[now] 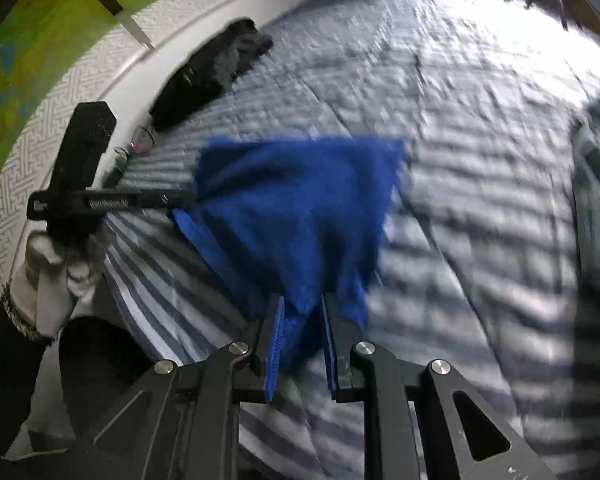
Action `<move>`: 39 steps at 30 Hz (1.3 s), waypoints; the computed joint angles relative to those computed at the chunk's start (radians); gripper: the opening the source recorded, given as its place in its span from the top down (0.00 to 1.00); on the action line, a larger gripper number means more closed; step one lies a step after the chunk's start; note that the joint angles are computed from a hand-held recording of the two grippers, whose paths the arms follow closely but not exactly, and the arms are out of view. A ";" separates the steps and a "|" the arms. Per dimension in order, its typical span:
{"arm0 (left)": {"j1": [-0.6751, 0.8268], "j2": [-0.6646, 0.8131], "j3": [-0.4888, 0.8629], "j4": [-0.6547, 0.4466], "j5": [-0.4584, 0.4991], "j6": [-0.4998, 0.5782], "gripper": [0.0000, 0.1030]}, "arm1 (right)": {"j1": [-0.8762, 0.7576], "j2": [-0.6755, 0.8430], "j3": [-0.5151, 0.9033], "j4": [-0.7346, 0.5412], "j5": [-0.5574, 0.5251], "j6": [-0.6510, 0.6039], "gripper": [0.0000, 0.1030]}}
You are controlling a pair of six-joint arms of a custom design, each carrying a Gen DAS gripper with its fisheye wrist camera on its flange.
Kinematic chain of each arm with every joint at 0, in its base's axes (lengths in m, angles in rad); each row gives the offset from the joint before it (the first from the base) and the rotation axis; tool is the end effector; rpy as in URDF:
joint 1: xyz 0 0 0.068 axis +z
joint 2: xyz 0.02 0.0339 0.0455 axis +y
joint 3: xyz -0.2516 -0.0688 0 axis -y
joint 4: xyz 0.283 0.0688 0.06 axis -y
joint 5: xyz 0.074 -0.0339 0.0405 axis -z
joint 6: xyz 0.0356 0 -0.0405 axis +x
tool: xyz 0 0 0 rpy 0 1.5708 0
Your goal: Organize objects
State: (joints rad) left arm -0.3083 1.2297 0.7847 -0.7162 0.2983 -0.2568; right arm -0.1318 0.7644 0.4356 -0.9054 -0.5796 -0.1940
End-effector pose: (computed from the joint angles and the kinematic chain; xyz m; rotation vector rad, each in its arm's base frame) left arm 0.2447 -0.0889 0.1839 0.1582 2.7746 -0.5617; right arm 0.1611 -0.0017 0.1551 -0.2154 2.6297 0.7028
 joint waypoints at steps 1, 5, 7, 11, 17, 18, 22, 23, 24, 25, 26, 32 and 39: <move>0.022 -0.039 -0.005 -0.013 0.014 -0.025 0.88 | -0.061 -0.004 0.003 -0.050 -0.036 -0.059 0.84; 0.047 -0.152 -0.005 -0.050 -0.001 -0.049 0.63 | -0.229 -0.025 0.045 -0.149 -0.114 -0.162 0.66; 0.069 -0.183 -0.004 -0.060 0.024 -0.071 0.45 | -0.264 -0.019 0.056 -0.102 -0.122 -0.120 0.46; 0.066 -0.164 -0.010 -0.029 0.027 -0.120 0.44 | -0.274 0.144 0.086 0.016 -0.158 -0.043 0.45; 0.056 -0.044 -0.023 0.055 0.060 -0.155 0.44 | -0.247 0.294 0.068 0.133 -0.207 0.055 0.45; 0.052 -0.021 -0.022 0.068 0.055 -0.154 0.44 | -0.240 0.289 0.061 0.142 -0.203 0.064 0.45; 0.041 0.011 -0.066 0.182 0.045 -0.214 0.39 | -0.198 0.286 0.053 0.179 -0.192 0.085 0.49; 0.040 0.013 -0.071 0.197 0.052 -0.227 0.39 | -0.198 0.295 0.058 0.174 -0.198 0.077 0.59; 0.036 0.009 -0.076 0.213 0.048 -0.236 0.39 | -0.187 0.321 0.063 0.183 -0.206 0.082 0.68; 0.026 0.012 -0.075 0.217 0.040 -0.234 0.39 | -0.180 0.350 0.067 0.185 -0.223 0.081 0.71; 0.016 0.013 -0.072 0.213 0.026 -0.223 0.39 | -0.183 0.354 0.066 0.182 -0.230 0.078 0.73; -0.017 0.024 -0.075 0.218 0.014 -0.207 0.81 | -0.187 0.394 0.055 0.230 -0.283 0.133 0.89; -0.044 -0.085 -0.114 0.250 -0.013 -0.263 0.87 | -0.137 0.204 0.014 0.240 -0.221 0.266 0.94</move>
State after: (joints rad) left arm -0.3528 1.1442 0.6711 -0.4665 0.2853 -0.5198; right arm -0.2685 0.9683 0.4496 -0.6657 -0.8010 0.0717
